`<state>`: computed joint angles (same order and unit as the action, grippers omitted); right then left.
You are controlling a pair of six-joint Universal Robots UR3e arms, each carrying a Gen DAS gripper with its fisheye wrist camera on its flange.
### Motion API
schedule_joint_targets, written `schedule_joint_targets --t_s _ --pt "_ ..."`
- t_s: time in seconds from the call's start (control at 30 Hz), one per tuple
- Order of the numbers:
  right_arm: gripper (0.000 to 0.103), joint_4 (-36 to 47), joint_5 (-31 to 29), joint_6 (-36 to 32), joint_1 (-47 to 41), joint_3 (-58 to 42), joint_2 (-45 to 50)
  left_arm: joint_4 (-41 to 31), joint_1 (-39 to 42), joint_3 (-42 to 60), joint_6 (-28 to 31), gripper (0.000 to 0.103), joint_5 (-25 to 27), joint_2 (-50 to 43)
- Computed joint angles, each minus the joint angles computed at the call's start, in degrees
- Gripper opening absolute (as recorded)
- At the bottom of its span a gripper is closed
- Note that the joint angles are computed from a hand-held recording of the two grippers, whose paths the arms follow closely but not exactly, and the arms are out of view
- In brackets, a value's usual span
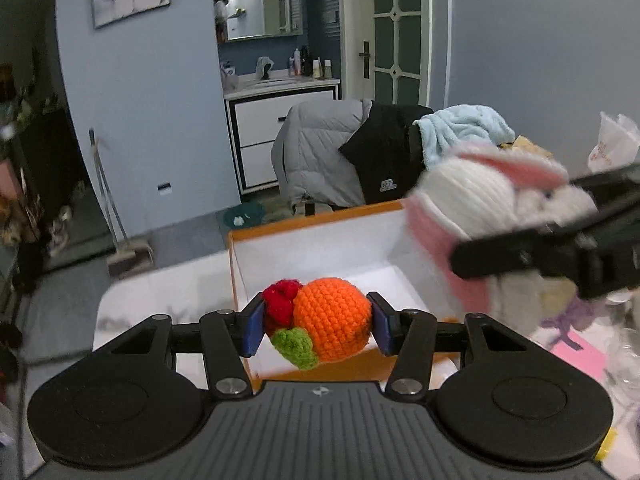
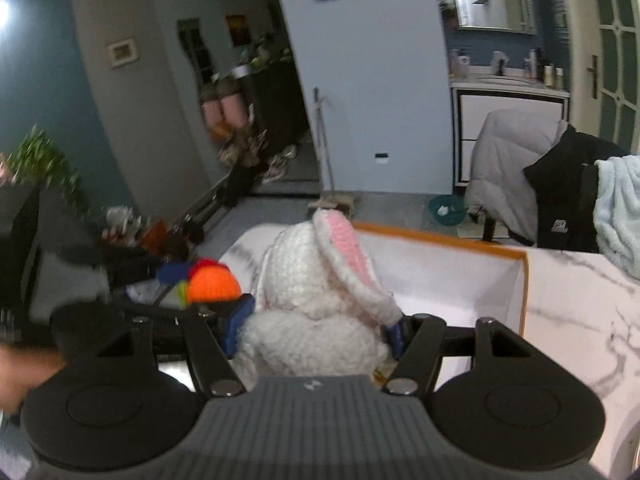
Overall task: Organize objects
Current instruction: 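Carry the ball and bunny over the orange box and release both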
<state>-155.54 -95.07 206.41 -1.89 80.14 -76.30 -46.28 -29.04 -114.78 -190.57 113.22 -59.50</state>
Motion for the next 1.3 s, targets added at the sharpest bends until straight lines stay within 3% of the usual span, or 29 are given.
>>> schedule_joint_targets --t_s 0.37,0.7,0.97,1.3 --pt "0.066 -2.5 -0.3 5.8 -6.6 -5.8 10.3 12.1 3.0 -0.9 2.3 0.061 2.9 -15.5" --pt "0.066 -4.1 1.5 7.0 -8.3 -9.5 18.6 15.0 3.1 -0.5 4.0 0.061 5.0 -23.3" --pt "0.067 -1.4 1.5 6.7 -6.8 -16.5 26.3 14.6 4.5 -2.8 3.3 0.061 6.0 -24.6" --pt "0.067 0.6 2.8 6.1 -6.0 -18.1 28.6 15.1 7.5 -6.0 1.8 0.061 3.9 -21.6"
